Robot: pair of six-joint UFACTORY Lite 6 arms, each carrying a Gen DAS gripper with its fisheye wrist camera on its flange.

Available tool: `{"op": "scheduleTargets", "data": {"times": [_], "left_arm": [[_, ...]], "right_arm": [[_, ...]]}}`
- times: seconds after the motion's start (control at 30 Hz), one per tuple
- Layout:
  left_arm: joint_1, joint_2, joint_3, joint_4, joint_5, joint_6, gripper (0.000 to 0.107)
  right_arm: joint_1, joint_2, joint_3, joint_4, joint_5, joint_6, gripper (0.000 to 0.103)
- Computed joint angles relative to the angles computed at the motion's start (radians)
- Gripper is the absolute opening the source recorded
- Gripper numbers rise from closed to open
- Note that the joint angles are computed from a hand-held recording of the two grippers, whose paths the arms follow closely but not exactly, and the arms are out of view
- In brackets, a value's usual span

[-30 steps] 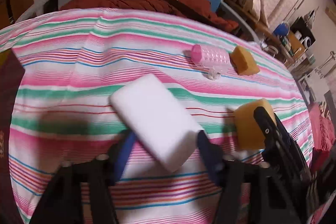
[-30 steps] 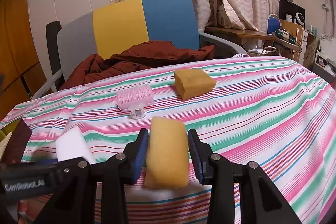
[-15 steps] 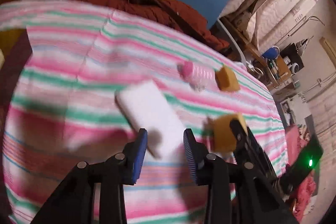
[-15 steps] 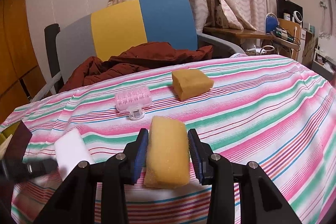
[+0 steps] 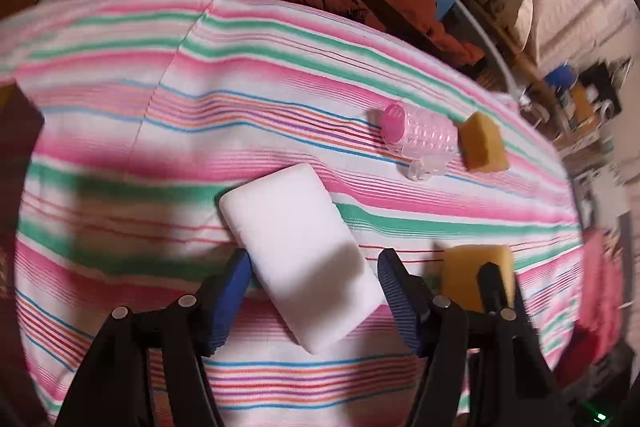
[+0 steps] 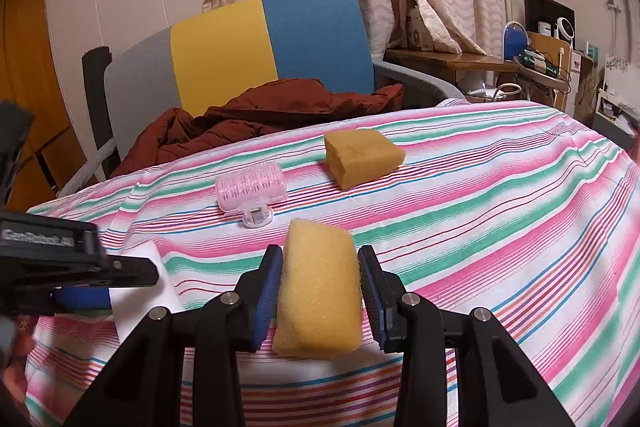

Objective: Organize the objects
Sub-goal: 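Grasp the white melamine sponge block with the left tool while the right tool holds its sponge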

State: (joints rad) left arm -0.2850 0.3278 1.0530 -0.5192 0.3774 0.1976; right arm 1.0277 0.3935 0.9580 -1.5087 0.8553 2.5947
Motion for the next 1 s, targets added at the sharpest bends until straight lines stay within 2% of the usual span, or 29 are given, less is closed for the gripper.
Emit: {"op": "scheduleTargets", "data": {"times": [0.07, 0.13, 0.2, 0.27, 0.33, 0.37, 0.43, 0.53, 0.67, 0.87, 1.0], "left_arm": [[-0.037, 0.022, 0.019, 0.151, -0.018, -0.124, 0.068], [-0.076, 0.033, 0.008, 0.295, -0.071, -0.243, 0.077], [-0.127, 0.036, -0.011, 0.504, -0.115, -0.398, 0.082], [-0.159, 0.015, -0.061, 0.714, -0.165, -0.524, 0.083], [-0.159, -0.029, -0.147, 0.923, -0.27, -0.727, 0.082], [-0.133, -0.051, -0.204, 1.007, -0.358, -0.818, 0.082], [-0.086, -0.094, -0.286, 1.075, -0.481, -0.874, 0.078], [-0.041, -0.146, -0.383, 1.102, -0.599, -0.805, 0.075], [0.127, -0.21, -0.49, 1.373, -0.792, -1.059, 0.072], [0.273, -0.326, -0.652, 1.376, -0.919, -1.037, 0.072], [0.372, -0.386, -0.733, 1.497, -0.983, -1.039, 0.072]], "right_arm": [[0.0, -0.003, -0.007, -0.004, 0.001, 0.01, 0.04], [-0.002, -0.002, -0.008, -0.007, 0.001, 0.02, 0.04], [-0.004, -0.005, -0.014, -0.01, 0.001, 0.035, 0.039], [-0.004, -0.008, -0.019, -0.013, 0.0, 0.042, 0.04], [-0.004, -0.007, -0.017, -0.012, -0.001, 0.038, 0.04], [-0.002, -0.006, -0.014, -0.009, 0.002, 0.033, 0.04], [0.0, -0.004, -0.011, -0.005, 0.006, 0.027, 0.04], [0.0, 0.003, 0.0, 0.005, 0.007, 0.013, 0.04], [0.011, 0.008, 0.008, 0.02, 0.026, -0.001, 0.04], [0.018, 0.029, 0.041, 0.055, 0.044, -0.06, 0.04], [0.028, 0.052, 0.078, 0.087, 0.065, -0.118, 0.04]]}}
